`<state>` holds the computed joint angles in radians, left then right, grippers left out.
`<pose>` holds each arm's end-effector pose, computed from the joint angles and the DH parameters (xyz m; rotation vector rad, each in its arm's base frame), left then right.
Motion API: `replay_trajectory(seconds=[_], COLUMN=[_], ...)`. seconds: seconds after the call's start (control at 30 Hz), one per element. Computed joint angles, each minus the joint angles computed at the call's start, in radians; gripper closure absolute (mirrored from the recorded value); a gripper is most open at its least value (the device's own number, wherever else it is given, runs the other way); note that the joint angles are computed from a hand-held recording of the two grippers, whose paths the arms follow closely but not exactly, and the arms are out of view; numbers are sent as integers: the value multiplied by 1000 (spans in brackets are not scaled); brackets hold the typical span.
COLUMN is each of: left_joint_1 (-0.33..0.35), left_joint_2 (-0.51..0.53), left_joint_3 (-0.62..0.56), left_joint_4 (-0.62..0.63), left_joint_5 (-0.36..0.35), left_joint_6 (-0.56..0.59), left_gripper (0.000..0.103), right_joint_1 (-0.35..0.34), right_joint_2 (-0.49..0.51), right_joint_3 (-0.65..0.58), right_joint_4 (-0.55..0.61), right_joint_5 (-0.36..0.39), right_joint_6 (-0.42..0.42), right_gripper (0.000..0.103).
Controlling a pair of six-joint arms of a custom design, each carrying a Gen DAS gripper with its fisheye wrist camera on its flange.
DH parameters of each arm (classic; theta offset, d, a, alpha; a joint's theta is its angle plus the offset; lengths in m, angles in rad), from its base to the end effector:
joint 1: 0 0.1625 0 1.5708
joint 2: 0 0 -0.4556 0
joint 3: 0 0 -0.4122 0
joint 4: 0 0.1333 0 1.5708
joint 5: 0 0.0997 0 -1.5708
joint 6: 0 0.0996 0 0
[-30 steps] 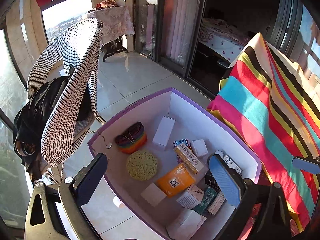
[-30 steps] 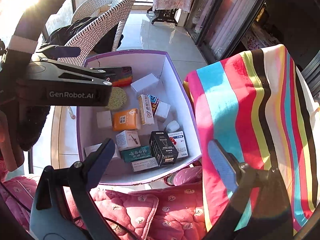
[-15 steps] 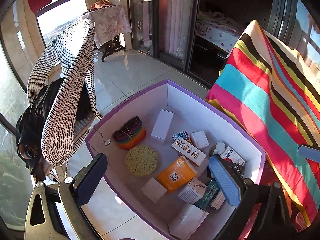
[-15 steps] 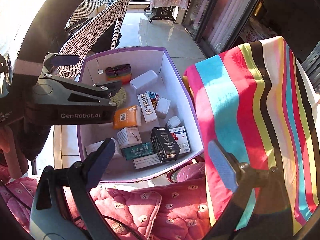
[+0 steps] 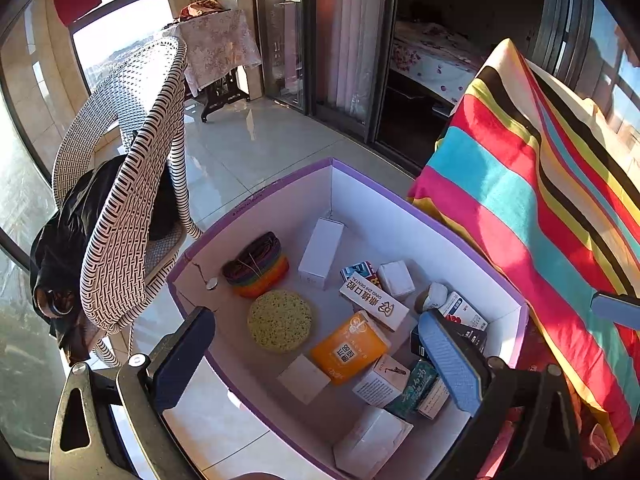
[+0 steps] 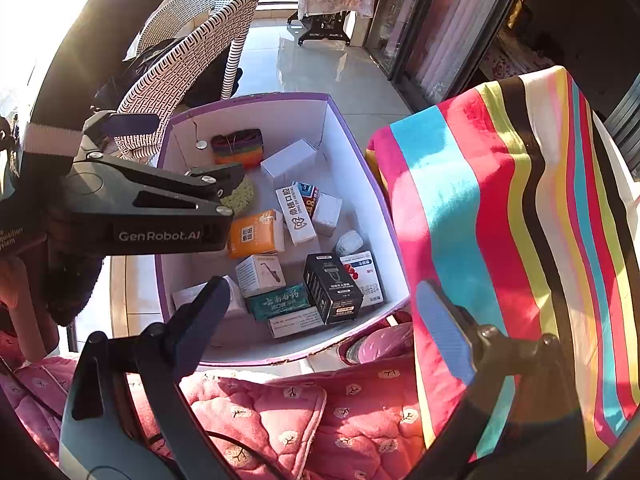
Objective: Organize objects
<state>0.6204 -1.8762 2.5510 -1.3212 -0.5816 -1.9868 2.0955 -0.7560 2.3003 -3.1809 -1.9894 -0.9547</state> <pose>-0.0379 -0.2932 0.2270 -0.5139 1.9658 -0.9530 0.3047 -0.3411 -0.0213 1.8185 -2.0210 -0.0358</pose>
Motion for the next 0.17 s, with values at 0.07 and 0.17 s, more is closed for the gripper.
replay_trajectory(seconds=[0.07,0.17], left_joint_1=[0,-20], left_joint_2=[-4,21], left_joint_3=[4,-3], left_joint_4=[-4,83], left_joint_5=[3,16], left_joint_6=[-2,-108], left_gripper=[0,0], right_joint_1=[-2,-2], right_joint_2=[-3,-2], right_joint_3=[1,2], right_joint_4=[4,4], right_joint_5=[1,1], right_joint_6=[-3,-3], right_gripper=[7,7])
